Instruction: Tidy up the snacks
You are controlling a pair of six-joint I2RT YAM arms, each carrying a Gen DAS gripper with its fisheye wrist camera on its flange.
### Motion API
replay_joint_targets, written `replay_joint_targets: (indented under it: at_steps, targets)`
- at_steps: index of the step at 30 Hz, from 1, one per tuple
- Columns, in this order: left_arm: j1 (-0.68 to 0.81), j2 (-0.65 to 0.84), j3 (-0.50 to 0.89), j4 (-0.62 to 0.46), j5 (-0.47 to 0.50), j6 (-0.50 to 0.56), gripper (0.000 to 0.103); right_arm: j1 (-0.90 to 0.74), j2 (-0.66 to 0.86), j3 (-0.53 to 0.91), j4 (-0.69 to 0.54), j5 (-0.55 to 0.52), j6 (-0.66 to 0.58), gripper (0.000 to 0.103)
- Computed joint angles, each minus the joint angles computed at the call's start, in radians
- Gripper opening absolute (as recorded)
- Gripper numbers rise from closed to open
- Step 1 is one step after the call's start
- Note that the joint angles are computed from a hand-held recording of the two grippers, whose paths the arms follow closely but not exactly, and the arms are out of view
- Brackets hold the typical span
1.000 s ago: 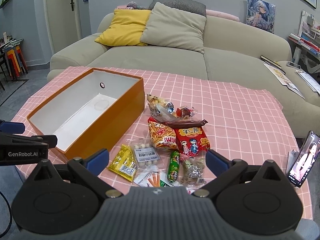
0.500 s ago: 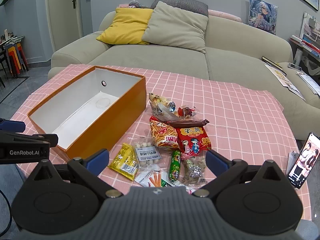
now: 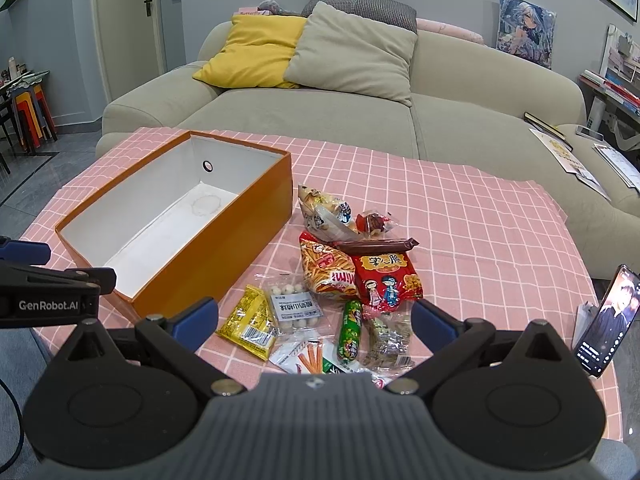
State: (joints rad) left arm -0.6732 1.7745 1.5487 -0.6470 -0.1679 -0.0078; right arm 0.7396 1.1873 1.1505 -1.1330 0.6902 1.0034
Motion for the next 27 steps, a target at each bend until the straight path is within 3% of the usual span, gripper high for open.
replay_joint_targets:
  at_steps: [22,27]
  targets:
    - [-0.001,0.003,0.008,-0.007,0.011,0.002,0.093,-0.003,-0.011,-0.018,0.029,-0.012,-0.008,0.099]
    - [0.0,-0.012,-0.01,0.011,0.086,0.018,0.084,-0.003,-0.078,-0.091,0.1,-0.028,-0.04,0.099]
